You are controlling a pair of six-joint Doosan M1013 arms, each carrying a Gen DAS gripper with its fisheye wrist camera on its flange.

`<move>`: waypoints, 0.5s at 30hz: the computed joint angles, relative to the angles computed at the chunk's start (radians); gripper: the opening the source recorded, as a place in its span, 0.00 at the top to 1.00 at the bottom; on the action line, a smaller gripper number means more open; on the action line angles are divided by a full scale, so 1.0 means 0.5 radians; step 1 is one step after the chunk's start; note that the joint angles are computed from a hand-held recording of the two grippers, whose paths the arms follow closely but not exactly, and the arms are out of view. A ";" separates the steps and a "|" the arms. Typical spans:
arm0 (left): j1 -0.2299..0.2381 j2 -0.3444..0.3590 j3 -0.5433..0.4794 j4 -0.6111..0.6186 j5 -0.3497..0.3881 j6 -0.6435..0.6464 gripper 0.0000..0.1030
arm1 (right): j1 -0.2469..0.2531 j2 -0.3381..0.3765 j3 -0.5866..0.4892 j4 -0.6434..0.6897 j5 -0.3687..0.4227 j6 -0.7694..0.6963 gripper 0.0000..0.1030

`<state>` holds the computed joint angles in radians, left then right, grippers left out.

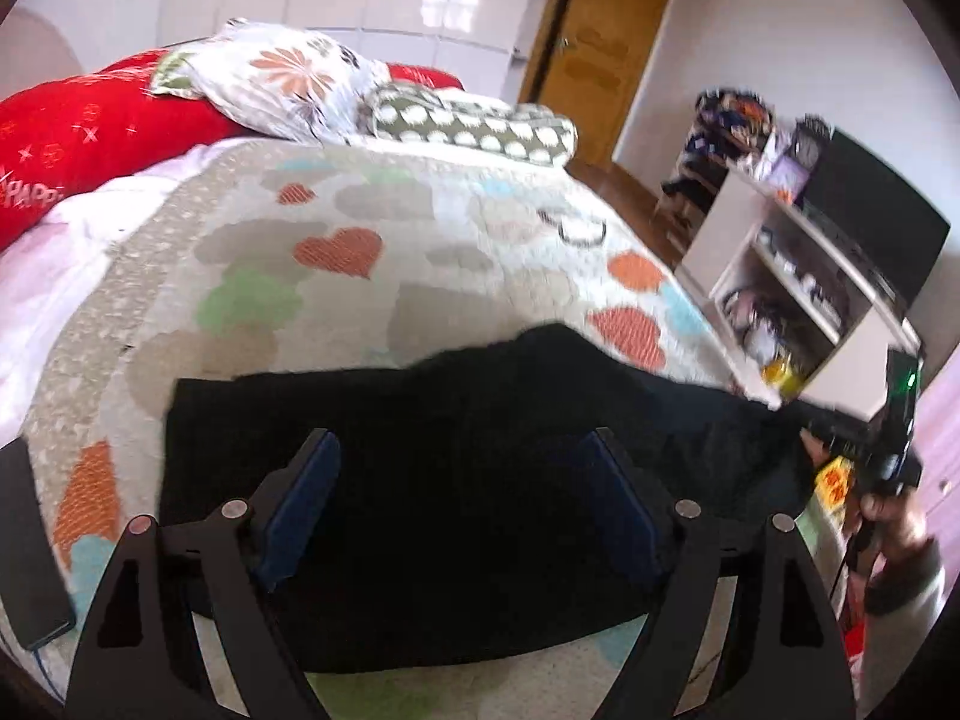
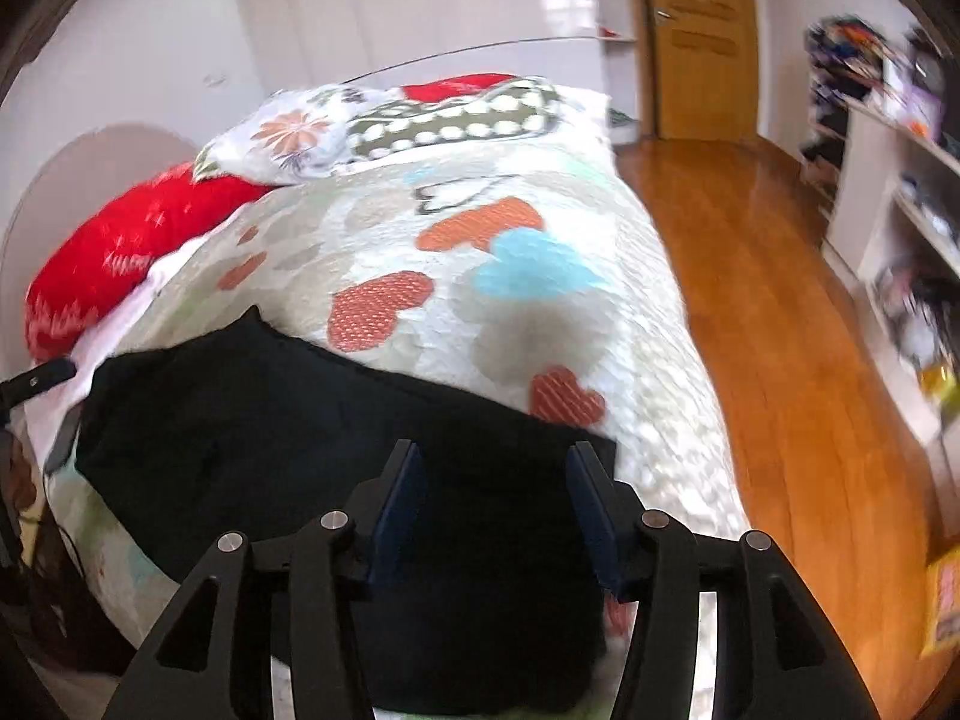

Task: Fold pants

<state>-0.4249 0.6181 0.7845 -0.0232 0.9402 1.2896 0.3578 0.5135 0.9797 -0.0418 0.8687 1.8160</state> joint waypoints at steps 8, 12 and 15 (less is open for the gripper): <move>0.009 0.098 -0.084 0.203 0.230 -0.127 0.19 | 0.023 0.324 -0.479 0.148 0.442 -0.623 0.79; 0.057 0.091 -0.037 0.123 0.269 -0.208 0.19 | 0.028 0.346 -0.541 0.159 0.509 -0.734 0.94; 0.063 0.068 0.013 0.106 0.220 -0.213 0.19 | 0.027 0.327 -0.536 0.123 0.427 -0.673 0.94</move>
<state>-0.3932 0.6523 0.7913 0.0300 1.0502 1.1829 0.3714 0.6771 0.7115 0.0196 1.0822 1.4795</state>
